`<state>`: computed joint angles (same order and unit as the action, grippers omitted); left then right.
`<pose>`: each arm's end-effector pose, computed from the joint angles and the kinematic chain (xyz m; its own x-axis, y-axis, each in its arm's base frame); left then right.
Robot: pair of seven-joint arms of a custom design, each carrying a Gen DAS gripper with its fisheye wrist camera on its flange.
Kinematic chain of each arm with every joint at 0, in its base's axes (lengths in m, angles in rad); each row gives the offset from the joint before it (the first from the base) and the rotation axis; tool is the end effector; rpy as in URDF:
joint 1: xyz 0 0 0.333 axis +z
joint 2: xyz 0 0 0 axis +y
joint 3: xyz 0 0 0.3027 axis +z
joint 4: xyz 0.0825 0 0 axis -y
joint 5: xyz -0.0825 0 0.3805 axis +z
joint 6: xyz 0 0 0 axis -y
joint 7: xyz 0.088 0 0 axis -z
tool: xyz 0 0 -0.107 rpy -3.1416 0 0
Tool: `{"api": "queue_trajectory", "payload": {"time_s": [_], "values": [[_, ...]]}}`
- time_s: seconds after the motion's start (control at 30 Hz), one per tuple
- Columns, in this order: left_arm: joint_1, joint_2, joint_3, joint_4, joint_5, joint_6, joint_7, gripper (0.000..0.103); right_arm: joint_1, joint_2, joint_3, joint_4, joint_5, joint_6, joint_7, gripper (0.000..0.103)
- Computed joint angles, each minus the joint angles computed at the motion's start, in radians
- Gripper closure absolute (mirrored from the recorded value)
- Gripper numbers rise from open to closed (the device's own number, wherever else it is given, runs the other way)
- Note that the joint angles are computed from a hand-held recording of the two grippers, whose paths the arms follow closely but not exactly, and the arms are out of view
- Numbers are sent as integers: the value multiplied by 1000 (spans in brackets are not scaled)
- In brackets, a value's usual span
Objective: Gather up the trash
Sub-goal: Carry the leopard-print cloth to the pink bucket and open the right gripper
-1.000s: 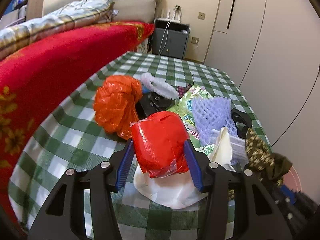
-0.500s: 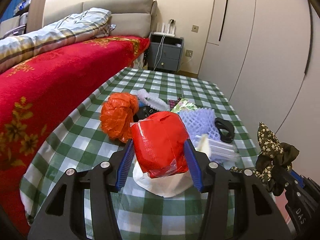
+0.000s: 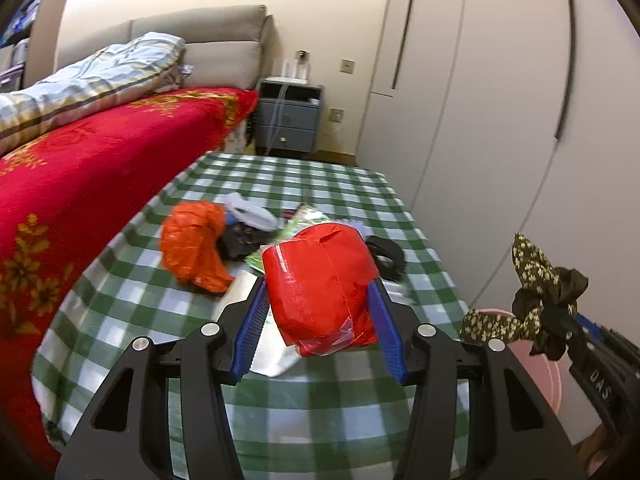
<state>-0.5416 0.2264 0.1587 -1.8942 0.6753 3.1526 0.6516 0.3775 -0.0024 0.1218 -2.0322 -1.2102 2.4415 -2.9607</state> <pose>0.5717 -0.2990 0.4846 -0.2593 -0.9496 0.1762 -0.5421 -0.0079 -0.8403 0.5129 0.2780 0.4794 -0.3609 -0.9264 -0.1079 -0.4756 0.2823 -0.8331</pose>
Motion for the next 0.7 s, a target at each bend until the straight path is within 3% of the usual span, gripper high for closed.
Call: {"api": "queue_trajectory", "payload": {"time_s": [0.27,0.5,0.63,0.7], "values": [[110,38,-193,13,-216,35,251,53,-16,-90,19,-81,42,-121,15,88],[99,99,-274,64,-321,33,392,53,-41,-140,36,-134,77,-244,34,88],[148,156,-388,114,-386,24,512,53,-60,-170,35,-171,92,-268,42,88],[196,190,-472,148,-427,2,581,53,-71,-183,32,-190,109,-266,56,88]]}}
